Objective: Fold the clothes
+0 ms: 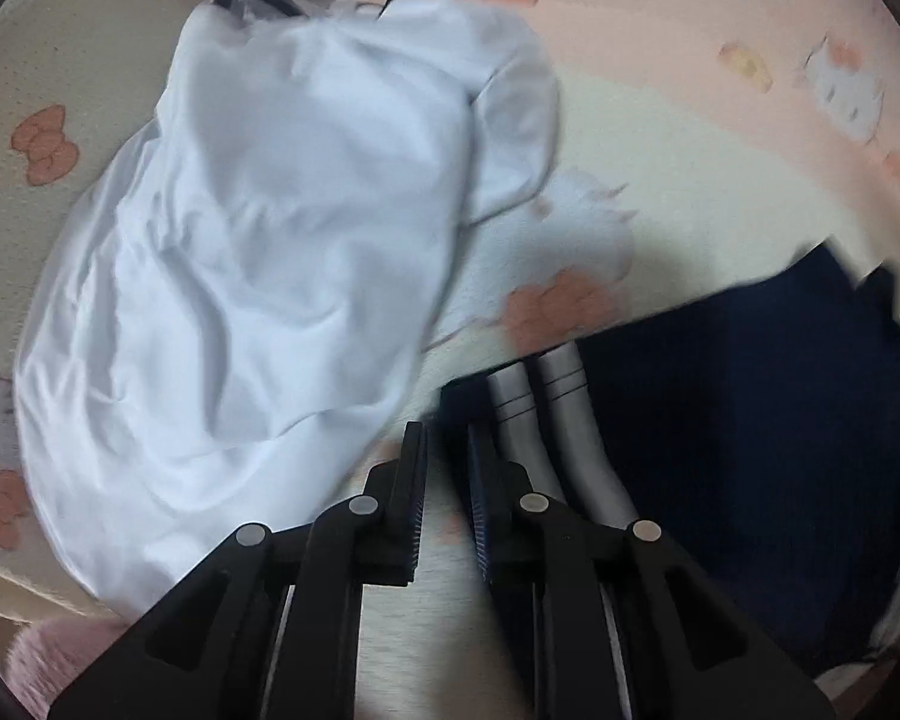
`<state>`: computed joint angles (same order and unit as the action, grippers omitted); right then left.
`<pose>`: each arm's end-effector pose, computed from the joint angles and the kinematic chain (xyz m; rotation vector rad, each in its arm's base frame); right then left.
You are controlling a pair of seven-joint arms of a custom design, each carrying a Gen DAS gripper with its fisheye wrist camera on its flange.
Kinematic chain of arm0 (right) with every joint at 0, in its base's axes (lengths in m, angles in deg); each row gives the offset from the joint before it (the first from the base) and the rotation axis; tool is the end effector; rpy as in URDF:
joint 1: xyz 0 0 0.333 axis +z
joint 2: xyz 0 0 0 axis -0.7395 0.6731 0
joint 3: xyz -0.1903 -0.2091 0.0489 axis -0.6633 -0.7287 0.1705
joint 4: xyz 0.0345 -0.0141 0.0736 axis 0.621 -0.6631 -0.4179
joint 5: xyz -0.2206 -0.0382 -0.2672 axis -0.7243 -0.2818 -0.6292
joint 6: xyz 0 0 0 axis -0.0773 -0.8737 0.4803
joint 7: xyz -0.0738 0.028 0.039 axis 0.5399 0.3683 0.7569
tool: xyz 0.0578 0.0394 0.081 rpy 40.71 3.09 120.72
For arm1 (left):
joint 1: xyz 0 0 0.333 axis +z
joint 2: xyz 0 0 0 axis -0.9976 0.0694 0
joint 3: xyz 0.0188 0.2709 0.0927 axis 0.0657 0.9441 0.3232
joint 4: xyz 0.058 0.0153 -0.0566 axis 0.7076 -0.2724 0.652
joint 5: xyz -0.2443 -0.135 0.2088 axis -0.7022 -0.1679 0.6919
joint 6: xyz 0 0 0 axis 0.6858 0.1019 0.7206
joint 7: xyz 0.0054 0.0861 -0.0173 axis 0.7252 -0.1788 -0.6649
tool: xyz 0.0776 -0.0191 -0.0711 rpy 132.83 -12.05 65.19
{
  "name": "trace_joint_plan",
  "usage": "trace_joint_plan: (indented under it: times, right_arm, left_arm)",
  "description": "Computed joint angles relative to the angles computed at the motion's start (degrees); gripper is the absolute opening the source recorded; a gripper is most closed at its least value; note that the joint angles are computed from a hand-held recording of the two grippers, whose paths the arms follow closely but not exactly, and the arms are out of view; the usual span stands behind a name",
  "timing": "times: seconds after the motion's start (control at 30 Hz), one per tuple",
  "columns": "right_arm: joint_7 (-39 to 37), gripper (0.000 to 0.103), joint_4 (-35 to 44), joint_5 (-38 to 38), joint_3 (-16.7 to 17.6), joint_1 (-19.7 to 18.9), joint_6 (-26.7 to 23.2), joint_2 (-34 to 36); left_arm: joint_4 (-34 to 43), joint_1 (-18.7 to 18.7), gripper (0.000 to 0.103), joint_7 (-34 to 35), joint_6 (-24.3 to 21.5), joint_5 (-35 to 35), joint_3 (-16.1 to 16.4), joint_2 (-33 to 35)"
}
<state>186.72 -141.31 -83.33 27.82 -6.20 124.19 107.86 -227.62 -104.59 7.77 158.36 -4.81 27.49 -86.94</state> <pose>0.4869 0.4640 0.4221 -1.9545 1.8881 -0.2017 0.3652 -0.2539 0.4324 -2.0672 1.9041 -0.3338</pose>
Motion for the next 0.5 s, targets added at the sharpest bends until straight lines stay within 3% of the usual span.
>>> trace_joint_plan:
  times: [0.1,0.27,0.37,0.47,0.5]
  right_arm:
    - [6.05,0.068,-10.46,-4.36,-1.49,1.20,-1.37,-8.50]
    - [10.43,0.068,-21.45,-9.94,0.47,-0.59,-7.86,-16.44]
    - [11.49,0.068,-27.44,-8.47,2.05,-3.87,-3.34,-18.73]
    - [12.51,0.068,-31.13,-7.70,3.13,-6.81,2.72,-19.76]
    - [13.00,0.068,-31.17,-8.27,3.40,-7.19,3.25,-19.63]
  left_arm:
    - [1.21,-1.73,0.017,3.14,4.72,0.54,-0.78,1.09]
    - [7.87,-6.97,0.017,18.54,12.60,-9.04,-0.50,9.66]
    - [14.15,-8.56,0.017,27.45,15.84,-17.71,-1.67,16.31]
    - [21.81,-8.12,0.017,33.12,19.06,-21.27,-4.11,24.79]
    - [24.68,-7.72,0.017,33.93,18.15,-21.77,-4.73,27.49]
